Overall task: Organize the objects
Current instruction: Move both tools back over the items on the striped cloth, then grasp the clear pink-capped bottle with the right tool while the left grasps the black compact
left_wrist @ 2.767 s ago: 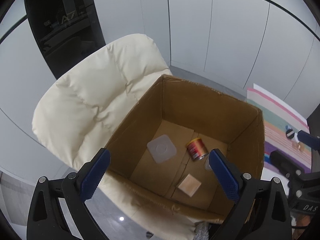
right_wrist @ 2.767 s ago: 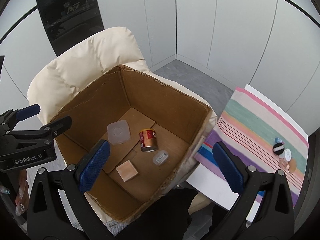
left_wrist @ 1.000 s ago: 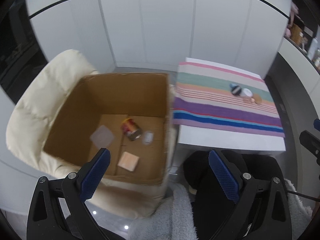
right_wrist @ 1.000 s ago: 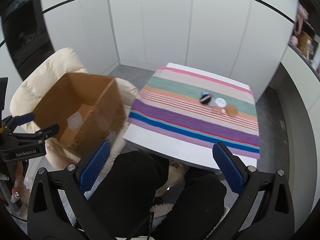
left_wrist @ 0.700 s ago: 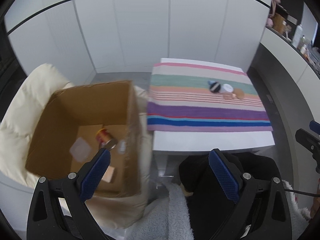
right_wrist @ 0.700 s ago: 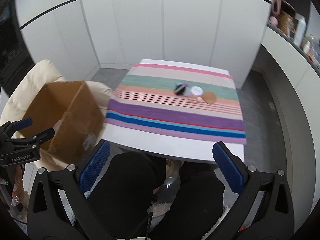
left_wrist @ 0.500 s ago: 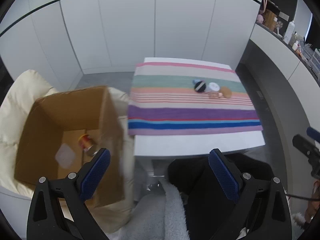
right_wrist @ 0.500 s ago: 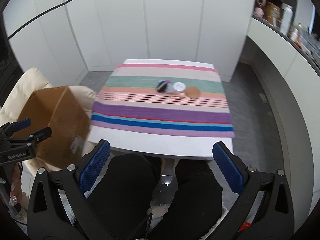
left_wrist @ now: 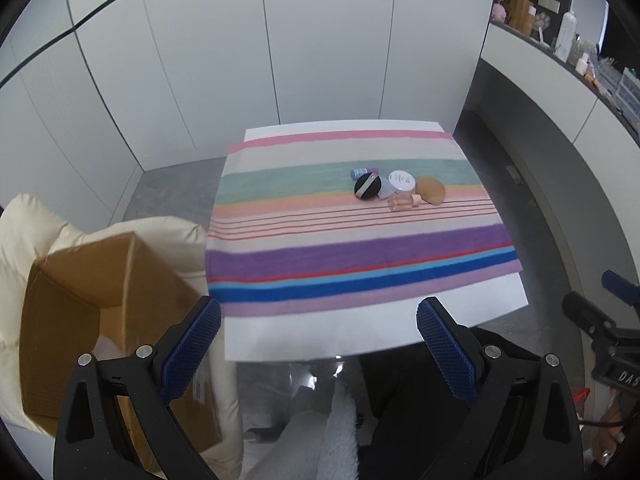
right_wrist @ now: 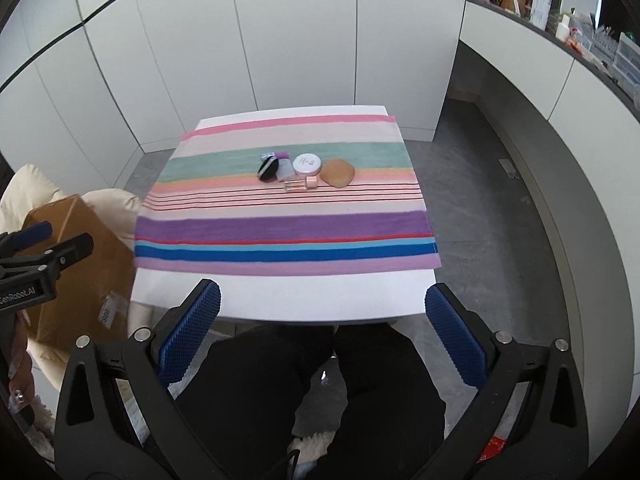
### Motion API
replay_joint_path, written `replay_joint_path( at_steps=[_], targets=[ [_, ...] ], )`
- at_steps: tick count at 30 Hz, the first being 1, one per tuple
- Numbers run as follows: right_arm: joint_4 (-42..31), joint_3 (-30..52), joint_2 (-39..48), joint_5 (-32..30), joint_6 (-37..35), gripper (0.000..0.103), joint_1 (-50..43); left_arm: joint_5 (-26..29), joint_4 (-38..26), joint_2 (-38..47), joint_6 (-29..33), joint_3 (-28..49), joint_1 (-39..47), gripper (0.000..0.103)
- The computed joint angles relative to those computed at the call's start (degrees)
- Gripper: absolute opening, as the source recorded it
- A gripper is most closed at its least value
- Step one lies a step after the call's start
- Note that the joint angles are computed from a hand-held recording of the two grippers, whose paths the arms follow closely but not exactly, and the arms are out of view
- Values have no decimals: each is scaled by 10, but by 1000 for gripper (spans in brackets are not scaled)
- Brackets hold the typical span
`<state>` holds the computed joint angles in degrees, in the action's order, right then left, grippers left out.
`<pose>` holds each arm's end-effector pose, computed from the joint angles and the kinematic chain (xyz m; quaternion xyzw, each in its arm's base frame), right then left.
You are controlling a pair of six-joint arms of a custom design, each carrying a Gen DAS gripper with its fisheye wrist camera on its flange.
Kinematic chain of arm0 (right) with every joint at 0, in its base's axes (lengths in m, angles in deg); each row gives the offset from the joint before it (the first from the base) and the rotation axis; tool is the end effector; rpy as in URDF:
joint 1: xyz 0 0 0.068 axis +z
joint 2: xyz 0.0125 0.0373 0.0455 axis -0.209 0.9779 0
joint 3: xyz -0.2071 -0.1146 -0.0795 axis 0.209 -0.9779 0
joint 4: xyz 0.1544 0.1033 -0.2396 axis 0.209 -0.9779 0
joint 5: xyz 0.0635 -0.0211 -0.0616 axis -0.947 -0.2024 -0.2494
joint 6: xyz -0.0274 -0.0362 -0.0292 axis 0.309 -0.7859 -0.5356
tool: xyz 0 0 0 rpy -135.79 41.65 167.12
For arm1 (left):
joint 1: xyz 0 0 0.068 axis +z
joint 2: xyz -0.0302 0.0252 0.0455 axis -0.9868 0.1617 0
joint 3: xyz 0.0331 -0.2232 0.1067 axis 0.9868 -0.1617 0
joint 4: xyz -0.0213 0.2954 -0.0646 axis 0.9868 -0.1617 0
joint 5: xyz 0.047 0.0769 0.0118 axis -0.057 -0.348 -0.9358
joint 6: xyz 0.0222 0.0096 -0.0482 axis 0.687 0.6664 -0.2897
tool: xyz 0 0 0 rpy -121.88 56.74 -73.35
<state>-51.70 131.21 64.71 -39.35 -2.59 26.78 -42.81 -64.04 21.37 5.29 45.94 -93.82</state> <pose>0.1567 0.1127 0.2527 -0.0185 0.9575 0.0280 0.2866 0.1978 -0.0411 0.2575 -0.0061 0.9640 0.0109 0.2658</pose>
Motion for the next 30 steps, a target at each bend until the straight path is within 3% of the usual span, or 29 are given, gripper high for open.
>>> replay_joint_path(
  at_steps=[5,10,19,23,26,28,30],
  targets=[
    [116,-19,72,-51,-56,103,-71,12,48,107,10,46,26,100],
    [243,3,225,-83,-86,103,-114,15,104,211,26,96,57,100],
    [380,168,564,-128,-117,103,-162,28,267,429,56,171,58,100],
    [409,262,694,-139,-125,101,-173,-3,356,540,24,195,49,100],
    [421,329,775,-145,-131,97,-176,19,371,621,-6,230,58,99],
    [421,368,820,-143,-132,87,-175,36,379,659,-6,247,64,99],
    [408,403,857,-135,-139,64,-171,40,400,674,-11,245,64,99]
  ],
)
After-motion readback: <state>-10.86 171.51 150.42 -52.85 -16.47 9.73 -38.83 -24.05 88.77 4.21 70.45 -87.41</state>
